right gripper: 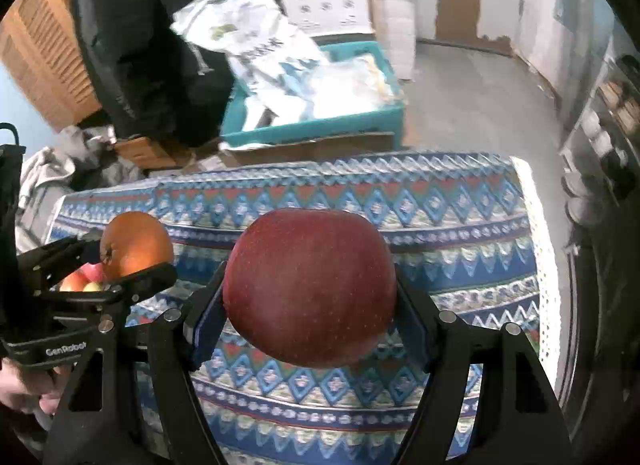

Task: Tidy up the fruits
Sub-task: 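Carry the tangerine and the red apple with both tools toward the bowl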

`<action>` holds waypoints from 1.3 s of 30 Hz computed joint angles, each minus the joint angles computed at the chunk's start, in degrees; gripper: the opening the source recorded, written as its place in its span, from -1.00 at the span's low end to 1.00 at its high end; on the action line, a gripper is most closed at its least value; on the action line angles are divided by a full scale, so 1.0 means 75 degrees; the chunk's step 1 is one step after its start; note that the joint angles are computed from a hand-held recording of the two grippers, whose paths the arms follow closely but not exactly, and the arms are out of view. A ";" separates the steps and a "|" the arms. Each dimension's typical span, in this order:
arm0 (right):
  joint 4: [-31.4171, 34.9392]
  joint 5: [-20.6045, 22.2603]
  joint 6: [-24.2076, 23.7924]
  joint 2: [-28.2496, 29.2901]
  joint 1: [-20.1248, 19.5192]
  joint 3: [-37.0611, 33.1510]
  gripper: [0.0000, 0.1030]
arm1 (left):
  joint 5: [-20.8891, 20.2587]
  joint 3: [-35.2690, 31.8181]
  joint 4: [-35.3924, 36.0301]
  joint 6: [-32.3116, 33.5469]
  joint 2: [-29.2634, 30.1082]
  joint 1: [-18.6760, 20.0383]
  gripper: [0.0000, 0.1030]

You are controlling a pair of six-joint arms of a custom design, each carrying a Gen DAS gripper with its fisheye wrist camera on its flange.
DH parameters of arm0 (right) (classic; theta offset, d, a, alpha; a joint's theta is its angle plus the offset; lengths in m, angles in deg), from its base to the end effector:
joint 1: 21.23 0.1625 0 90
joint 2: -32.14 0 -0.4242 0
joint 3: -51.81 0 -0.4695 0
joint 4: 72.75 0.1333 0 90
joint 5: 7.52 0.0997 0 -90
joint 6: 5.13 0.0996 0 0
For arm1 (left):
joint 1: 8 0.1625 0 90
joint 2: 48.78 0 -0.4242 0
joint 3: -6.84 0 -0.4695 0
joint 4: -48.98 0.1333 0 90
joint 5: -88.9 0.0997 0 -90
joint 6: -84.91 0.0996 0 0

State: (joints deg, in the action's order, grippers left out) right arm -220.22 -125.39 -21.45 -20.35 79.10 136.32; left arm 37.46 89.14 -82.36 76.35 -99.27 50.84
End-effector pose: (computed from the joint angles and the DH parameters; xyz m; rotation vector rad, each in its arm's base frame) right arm 0.2260 -0.7560 0.2134 0.4545 -2.5471 0.5491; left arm -0.2364 -0.7686 0.1820 0.4215 2.4841 -0.4967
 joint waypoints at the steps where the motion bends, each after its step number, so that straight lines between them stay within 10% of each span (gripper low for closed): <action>1: 0.0024 0.0064 -0.0008 0.0028 0.0052 -0.0024 0.44 | 0.0029 0.0081 -0.0039 -0.0008 -0.0104 0.0012 0.31; 39: 0.1225 0.1173 -0.0400 0.1800 0.1397 -0.1380 0.44 | 0.1234 0.2739 -0.0089 -0.1186 -0.3652 0.0579 0.31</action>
